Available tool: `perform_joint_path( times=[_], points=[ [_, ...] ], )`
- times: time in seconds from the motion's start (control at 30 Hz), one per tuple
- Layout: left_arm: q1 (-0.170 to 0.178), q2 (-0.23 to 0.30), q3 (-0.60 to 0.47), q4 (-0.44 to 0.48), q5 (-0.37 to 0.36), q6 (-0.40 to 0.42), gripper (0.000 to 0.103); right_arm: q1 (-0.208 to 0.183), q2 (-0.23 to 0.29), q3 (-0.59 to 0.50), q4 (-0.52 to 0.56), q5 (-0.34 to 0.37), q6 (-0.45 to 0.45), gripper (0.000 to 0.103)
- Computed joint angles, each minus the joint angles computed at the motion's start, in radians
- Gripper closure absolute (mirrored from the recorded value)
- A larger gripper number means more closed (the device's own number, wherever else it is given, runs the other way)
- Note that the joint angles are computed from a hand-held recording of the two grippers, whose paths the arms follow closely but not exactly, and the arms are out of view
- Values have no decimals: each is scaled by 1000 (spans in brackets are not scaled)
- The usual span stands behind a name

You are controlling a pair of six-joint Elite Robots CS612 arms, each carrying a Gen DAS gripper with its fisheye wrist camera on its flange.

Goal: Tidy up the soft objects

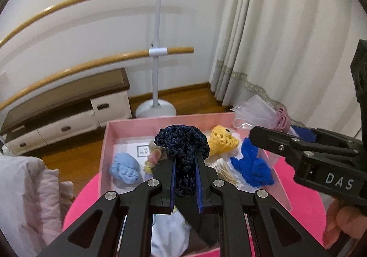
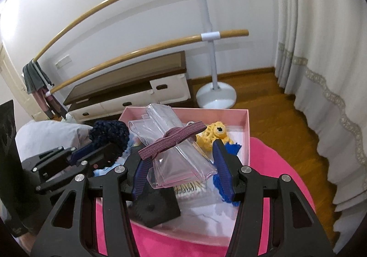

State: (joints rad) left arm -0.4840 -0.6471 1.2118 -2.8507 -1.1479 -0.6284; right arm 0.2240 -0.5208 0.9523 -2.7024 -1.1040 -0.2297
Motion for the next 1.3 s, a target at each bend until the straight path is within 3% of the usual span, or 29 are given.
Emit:
perform_joint_path(
  times=[0.23,0.27,0.3,0.33,0.4,0.5,0.57,0.6,0.73,0.83,1.0,1.3],
  points=[
    [38,94,-177,138,-77,-3,86,0,76,-117,114,-12,29,52],
    [40,104,-196,159,-72,-5,80,-1,84,-130,130,-13,31,51],
    [42,112,-216,183,-68,-10,65,-1,92,-142,144,-15,34,49],
    [43,117,-228,197,-65,-13,56,-3,99,-152,152,-14,40,47],
    [40,122,-233,181,-38,-10,24,-7,105,-158,159,-5,56,33],
    [27,115,-209,140,26,4,12,-13,96,-134,121,3,65,13],
    [24,111,-205,141,61,2,3,-14,87,-115,93,-1,76,5],
    [20,107,-195,129,81,4,1,-15,81,-105,80,-1,84,0],
    [5,99,-193,183,201,-26,0,-15,55,-64,53,-30,95,0],
    [-6,83,-169,180,240,-51,0,-14,23,-8,3,-60,108,0],
    [-32,39,-74,91,267,-76,0,-19,-52,134,-139,-60,117,0],
    [-116,-68,168,-112,382,-94,0,-35,-206,417,-396,-46,122,0]
  ],
)
